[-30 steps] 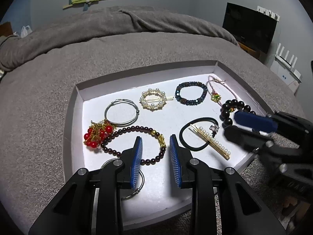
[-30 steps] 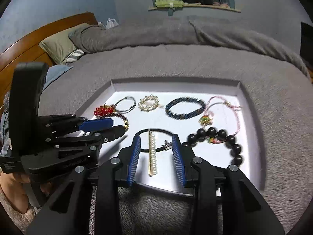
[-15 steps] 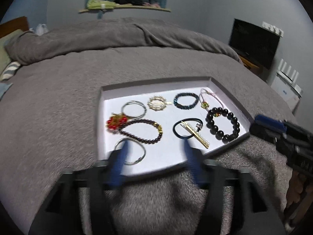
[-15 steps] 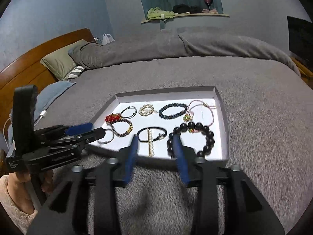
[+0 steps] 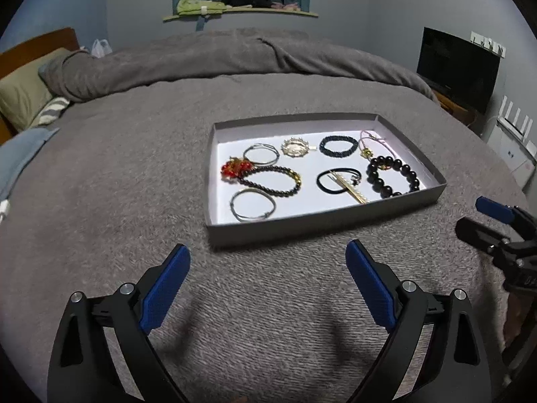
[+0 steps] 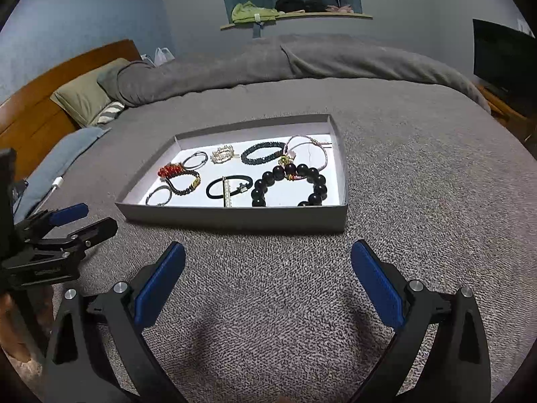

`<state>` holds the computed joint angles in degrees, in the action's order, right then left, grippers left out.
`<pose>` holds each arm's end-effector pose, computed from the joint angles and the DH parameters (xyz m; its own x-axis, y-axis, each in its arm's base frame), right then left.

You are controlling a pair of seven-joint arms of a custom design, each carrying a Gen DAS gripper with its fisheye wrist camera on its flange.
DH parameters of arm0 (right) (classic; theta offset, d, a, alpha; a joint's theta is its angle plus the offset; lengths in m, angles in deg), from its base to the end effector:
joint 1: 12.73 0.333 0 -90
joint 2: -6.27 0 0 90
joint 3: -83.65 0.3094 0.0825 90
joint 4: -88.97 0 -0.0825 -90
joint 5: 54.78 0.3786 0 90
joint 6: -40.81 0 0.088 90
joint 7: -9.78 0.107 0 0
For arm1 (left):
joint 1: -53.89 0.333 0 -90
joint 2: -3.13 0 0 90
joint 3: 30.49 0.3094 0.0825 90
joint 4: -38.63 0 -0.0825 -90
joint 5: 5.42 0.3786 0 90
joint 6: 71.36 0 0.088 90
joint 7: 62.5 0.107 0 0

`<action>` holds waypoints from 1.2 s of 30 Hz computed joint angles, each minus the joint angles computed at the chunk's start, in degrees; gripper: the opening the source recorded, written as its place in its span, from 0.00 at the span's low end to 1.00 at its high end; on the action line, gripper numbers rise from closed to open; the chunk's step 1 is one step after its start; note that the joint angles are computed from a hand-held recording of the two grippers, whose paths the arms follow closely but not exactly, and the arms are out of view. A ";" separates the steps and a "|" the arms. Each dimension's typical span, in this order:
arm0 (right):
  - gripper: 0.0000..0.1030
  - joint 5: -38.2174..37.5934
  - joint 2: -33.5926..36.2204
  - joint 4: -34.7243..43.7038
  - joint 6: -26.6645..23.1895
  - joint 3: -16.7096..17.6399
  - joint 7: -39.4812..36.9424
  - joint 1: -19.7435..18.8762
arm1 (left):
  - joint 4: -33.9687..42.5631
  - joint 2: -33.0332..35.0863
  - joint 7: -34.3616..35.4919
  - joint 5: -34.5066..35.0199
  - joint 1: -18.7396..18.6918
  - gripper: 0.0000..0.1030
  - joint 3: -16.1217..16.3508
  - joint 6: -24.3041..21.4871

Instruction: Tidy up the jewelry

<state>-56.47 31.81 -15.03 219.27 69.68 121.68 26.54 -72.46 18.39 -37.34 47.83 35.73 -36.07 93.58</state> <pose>0.6125 0.3179 0.4025 0.2297 -0.9594 -0.1634 -0.6644 -0.0318 -0.7467 0.5661 -0.2946 0.4065 -0.1085 -0.9936 0.0322 -0.7006 0.0534 -0.7116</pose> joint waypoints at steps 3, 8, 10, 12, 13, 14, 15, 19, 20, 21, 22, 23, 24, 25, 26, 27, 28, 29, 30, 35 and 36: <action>0.95 -0.53 0.08 -0.21 0.33 -1.99 1.00 1.75 | 0.35 0.09 -1.78 1.98 -1.01 0.91 0.65 0.20; 0.95 -2.13 0.76 -0.21 0.79 -7.25 4.25 6.16 | 1.12 0.43 -5.94 6.99 -1.81 0.92 0.91 -1.25; 0.95 -2.17 0.80 -0.10 0.65 -7.13 4.43 6.03 | 1.42 0.59 -6.84 7.96 -1.87 0.92 0.82 -1.79; 0.95 -2.39 0.92 -0.01 0.64 -7.47 4.81 6.29 | 1.54 0.64 -7.64 9.01 -1.85 0.92 0.75 -1.97; 0.95 -2.41 0.92 0.05 0.62 -7.31 4.82 6.12 | 1.63 0.69 -7.80 9.33 -1.80 0.92 0.65 -2.09; 0.95 -2.47 0.93 0.06 0.63 -7.34 4.93 6.11 | 1.67 0.70 -7.93 9.64 -1.79 0.92 0.56 -2.23; 0.95 -2.50 0.94 0.05 0.67 -7.36 5.05 6.11 | 1.68 0.67 -8.22 10.01 -1.78 0.92 0.52 -2.26; 0.95 -2.60 0.91 0.01 0.77 -7.33 5.20 6.03 | 1.66 0.62 -8.45 10.40 -1.53 0.92 0.21 -2.36; 0.95 -2.61 0.90 0.01 0.77 -7.32 5.22 6.02 | 1.63 0.58 -8.58 10.53 -1.50 0.92 0.17 -2.33; 0.95 -2.62 0.87 0.01 0.76 -7.24 5.18 5.96 | 1.60 0.56 -8.60 10.55 -1.42 0.92 0.12 -2.25; 0.95 -2.63 0.87 0.01 0.79 -7.22 5.19 5.93 | 1.62 0.57 -8.69 10.60 -1.41 0.92 0.08 -2.33; 0.95 -2.62 0.86 0.02 0.75 -7.14 5.15 5.88 | 1.63 0.57 -8.65 10.60 -1.38 0.92 0.03 -2.39; 0.95 -2.60 0.84 0.05 0.71 -6.91 5.02 5.69 | 1.63 0.57 -8.55 10.50 -1.35 0.92 -0.05 -2.43; 0.95 -2.63 0.81 0.02 0.67 -6.98 5.08 5.76 | 1.61 0.57 -8.50 10.48 -1.29 0.92 -0.07 -2.36; 0.95 -2.63 0.75 -0.01 0.67 -6.87 5.05 5.68 | 1.56 0.53 -8.47 10.41 -1.26 0.92 -0.11 -2.32; 0.95 -2.62 0.74 0.02 0.65 -6.68 4.97 5.53 | 1.55 0.51 -8.44 10.37 -1.23 0.92 -0.14 -2.22; 0.95 -2.68 0.69 -0.04 0.64 -6.75 5.00 5.59 | 1.51 0.47 -8.39 10.31 -1.20 0.92 -0.15 -2.15; 0.95 -2.73 0.62 -0.08 0.63 -6.75 5.03 5.63 | 1.48 0.42 -8.44 10.32 -1.23 0.92 -0.15 -2.22; 0.95 -2.79 0.58 -0.10 0.64 -6.77 5.06 5.67 | 1.49 0.42 -8.42 10.31 -1.21 0.92 -0.15 -2.22; 0.95 -2.93 0.55 -0.03 0.50 -6.54 5.12 5.57 | 1.48 0.44 -8.20 10.27 -1.20 0.92 -0.17 -2.21; 0.95 -2.98 0.56 0.01 0.43 -6.58 5.22 5.64 | 1.43 0.41 -8.22 10.28 -1.16 0.92 -0.14 -2.11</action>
<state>-59.46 32.36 -15.02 219.71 63.10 126.91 32.18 -71.02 18.80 -45.56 58.11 34.57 -36.22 91.47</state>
